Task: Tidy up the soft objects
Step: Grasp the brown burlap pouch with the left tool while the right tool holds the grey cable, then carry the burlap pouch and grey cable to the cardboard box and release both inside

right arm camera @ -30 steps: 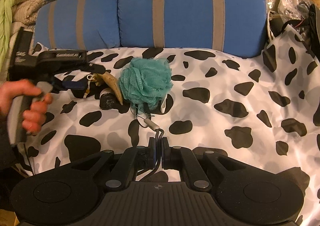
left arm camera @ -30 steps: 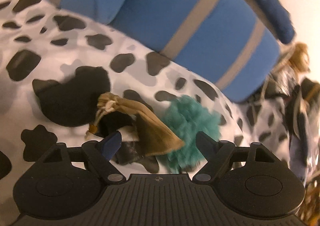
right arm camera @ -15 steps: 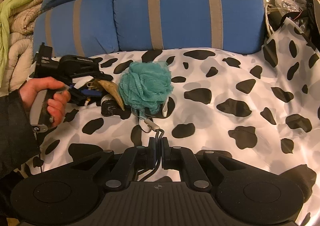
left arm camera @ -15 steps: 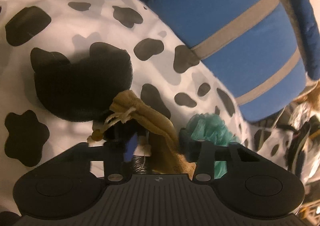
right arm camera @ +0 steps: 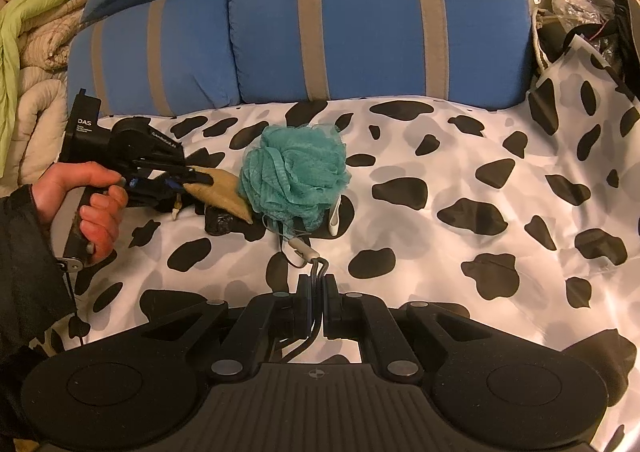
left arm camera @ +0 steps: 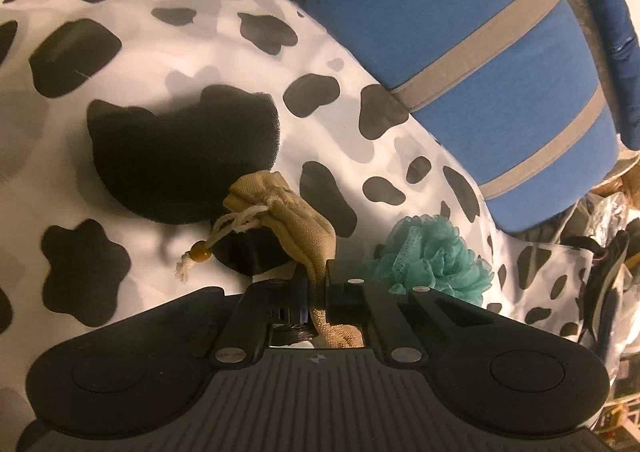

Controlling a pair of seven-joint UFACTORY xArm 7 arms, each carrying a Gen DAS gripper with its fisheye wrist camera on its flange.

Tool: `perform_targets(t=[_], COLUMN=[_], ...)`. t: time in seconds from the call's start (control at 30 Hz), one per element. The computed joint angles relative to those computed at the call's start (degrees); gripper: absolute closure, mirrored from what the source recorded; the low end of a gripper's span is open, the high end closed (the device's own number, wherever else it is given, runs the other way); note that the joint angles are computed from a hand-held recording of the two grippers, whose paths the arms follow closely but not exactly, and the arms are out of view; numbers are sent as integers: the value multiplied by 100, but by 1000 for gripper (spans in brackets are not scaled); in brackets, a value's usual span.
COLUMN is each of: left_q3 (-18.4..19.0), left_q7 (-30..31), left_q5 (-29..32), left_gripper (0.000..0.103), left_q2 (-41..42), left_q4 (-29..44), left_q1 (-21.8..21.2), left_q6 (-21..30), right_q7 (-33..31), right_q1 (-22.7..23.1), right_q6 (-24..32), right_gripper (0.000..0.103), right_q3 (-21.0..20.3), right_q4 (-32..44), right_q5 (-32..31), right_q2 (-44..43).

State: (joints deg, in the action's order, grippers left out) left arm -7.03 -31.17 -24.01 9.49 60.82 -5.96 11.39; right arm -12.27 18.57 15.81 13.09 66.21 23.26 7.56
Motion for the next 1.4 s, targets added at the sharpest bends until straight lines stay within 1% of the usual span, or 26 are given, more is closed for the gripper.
perform_targets(t=[0.1, 0.17, 0.2, 0.27, 0.33, 0.43, 0.5, 0.6, 0.73, 0.87, 0.93, 1.07, 1.13, 1.23, 1.4], left_q3=[-14, -47, -31, -2, -50, -108, -60, 19, 72, 6, 36, -122, -62, -187, -257], left_q7=[172, 404, 505, 688, 1124, 1913, 2163, 2381, 2010, 1536, 1513, 1185, 1275, 1146, 1034], left_q5=[43, -6, 68, 217, 125, -200, -107, 147, 1068, 1886, 2011, 2497, 2488, 2655, 2684], left_gripper=[97, 98, 98, 99, 99, 99, 99, 99, 99, 99, 99, 99, 99, 99, 99], left_q2=[-93, -169, -216, -330, -459, -669, -798, -1033, -1325, -1592, -1728, -2018, -2194, -2493, -2944], left_q4=[-59, -93, -97, -174, -259, -411, -519, -749, -1063, -1318, -1432, -1642, -1789, -2023, -2338], left_q1=[17, 38, 21, -36, -46, -108, -213, -367, -433, -354, -408, -288, -421, -384, -473], left_q6=[-1, 18, 71, 7, -88, -275, -364, -534, -690, -732, -719, -603, -561, -471, -278], right_q7=[41, 44, 53, 35, 32, 56, 97, 128, 197, 223, 205, 175, 191, 116, -24], right_q1=[19, 23, 29, 30, 38, 65, 81, 78, 85, 104, 108, 104, 107, 111, 194], right_q6=[-6, -11, -11, 1, 25, 10, 2, -9, -23, -51, -62, -125, -178, -216, -216], right_gripper=[96, 96, 96, 96, 96, 96, 96, 96, 96, 96, 96, 96, 96, 96, 96], right_q3=[-8, 1, 4, 22, 35, 44, 39, 44, 53, 88, 104, 121, 115, 108, 50], right_q4=[27, 37, 45, 68, 99, 136, 157, 175, 212, 213, 205, 101, -13, -213, -460], right_q5=[-56, -67, -80, -74, -74, -119, -169, -193, -229, -239, -224, -124, -44, 178, 498], right_q2=[26, 36, 43, 61, 84, 114, 134, 144, 173, 174, 163, 54, -55, -245, -481])
